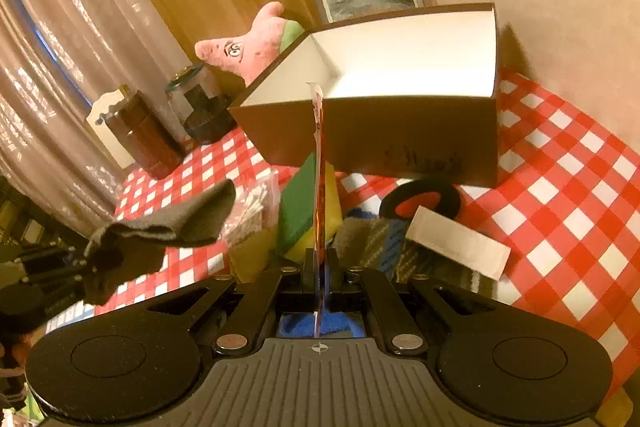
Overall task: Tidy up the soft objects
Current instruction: 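Lift the grey cloth with the left gripper and carry it over the box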
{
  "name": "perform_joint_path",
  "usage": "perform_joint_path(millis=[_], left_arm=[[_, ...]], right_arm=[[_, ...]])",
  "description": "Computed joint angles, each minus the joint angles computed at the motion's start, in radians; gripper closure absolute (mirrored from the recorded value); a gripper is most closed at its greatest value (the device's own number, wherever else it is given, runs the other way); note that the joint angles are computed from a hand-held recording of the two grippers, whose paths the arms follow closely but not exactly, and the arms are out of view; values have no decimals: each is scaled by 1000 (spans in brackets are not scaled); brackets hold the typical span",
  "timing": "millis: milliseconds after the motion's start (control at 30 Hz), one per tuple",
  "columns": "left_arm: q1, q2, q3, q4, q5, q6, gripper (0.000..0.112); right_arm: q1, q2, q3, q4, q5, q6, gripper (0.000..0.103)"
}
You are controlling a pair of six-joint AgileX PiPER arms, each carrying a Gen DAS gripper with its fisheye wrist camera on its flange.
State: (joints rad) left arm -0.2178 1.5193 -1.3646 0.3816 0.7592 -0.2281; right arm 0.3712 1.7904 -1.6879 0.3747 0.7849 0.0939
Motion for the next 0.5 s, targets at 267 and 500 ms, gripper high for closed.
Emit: perform_joint_path(millis=[267, 500], left_arm=[[11, 70, -153, -45, -11, 27, 104], [3, 200, -369, -74, -2, 65, 104]], right_arm=[[-25, 33, -121, -11, 74, 11, 101], [-52, 103, -298, -16, 127, 21, 101]])
